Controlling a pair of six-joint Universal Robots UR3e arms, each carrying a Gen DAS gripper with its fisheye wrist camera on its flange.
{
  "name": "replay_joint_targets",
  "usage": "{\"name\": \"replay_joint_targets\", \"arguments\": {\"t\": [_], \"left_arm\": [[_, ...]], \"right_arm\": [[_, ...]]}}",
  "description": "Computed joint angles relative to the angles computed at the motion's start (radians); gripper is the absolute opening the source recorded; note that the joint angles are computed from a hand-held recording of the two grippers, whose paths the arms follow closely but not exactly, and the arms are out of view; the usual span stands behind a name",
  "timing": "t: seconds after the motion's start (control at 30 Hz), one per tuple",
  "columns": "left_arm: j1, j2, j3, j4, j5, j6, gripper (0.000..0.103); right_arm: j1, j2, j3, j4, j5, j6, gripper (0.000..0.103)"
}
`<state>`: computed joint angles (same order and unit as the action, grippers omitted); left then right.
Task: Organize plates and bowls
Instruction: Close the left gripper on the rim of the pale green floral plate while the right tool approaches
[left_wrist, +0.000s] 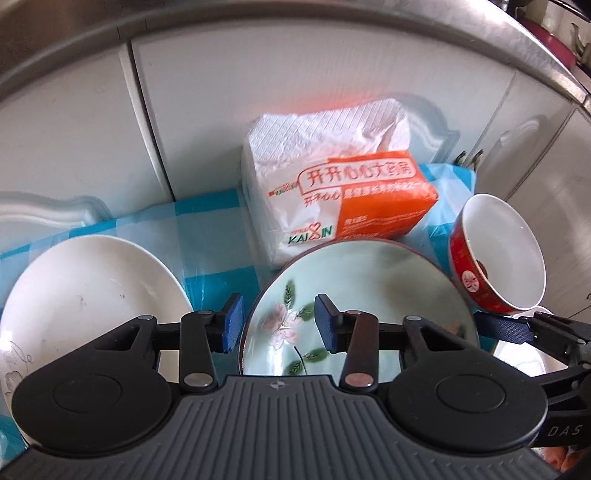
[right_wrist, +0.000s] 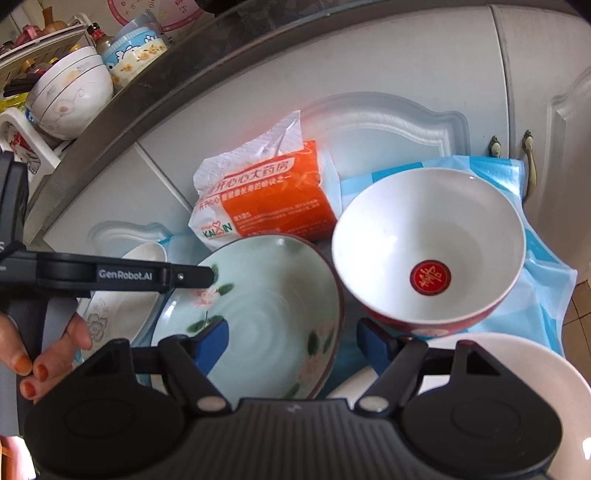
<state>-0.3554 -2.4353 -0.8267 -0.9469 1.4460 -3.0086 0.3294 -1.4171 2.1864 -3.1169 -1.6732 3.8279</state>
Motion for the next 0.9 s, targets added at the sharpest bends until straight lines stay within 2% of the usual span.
{"name": "replay_joint_targets", "arguments": {"t": [0.13, 0.23, 0.33, 0.4, 0.5, 0.77, 0.9], "left_arm": [[0.006, -0.04, 0.06, -0.047, -0.007, 0.007, 0.05], [0.003, -0.062, 0.092, -0.064, -0.005, 0.008, 0.05], [-0.003, -0.068, 0.1, -0.07, 0.006, 0.015, 0.049], [-0.016, -0.079, 0.117, -0.072, 0.029, 0.016, 0.046], [-0.029, -0.079, 0.117, -0.069, 0.053, 0.016, 0.045], [-0.042, 0.008, -0.028, 0.016, 0.065, -0.016, 0.043], [-0.03, 0.072, -0.118, 0.052, 0.053, -0.049, 0.042]], "right_arm": [[-0.028, 0.017, 0.016, -0.036, 0.051, -0.009, 0.071], [-0.025, 0.023, 0.018, -0.054, 0.05, -0.027, 0.07], [-0.009, 0.031, 0.006, -0.046, 0.028, -0.032, 0.069], [0.005, 0.035, -0.004, -0.03, -0.002, -0.031, 0.062], [0.003, 0.032, 0.005, -0.042, -0.01, -0.005, 0.058], [0.071, 0.035, -0.026, -0.022, -0.115, 0.054, 0.057], [0.116, 0.05, -0.061, -0.001, -0.187, 0.053, 0.051]]}}
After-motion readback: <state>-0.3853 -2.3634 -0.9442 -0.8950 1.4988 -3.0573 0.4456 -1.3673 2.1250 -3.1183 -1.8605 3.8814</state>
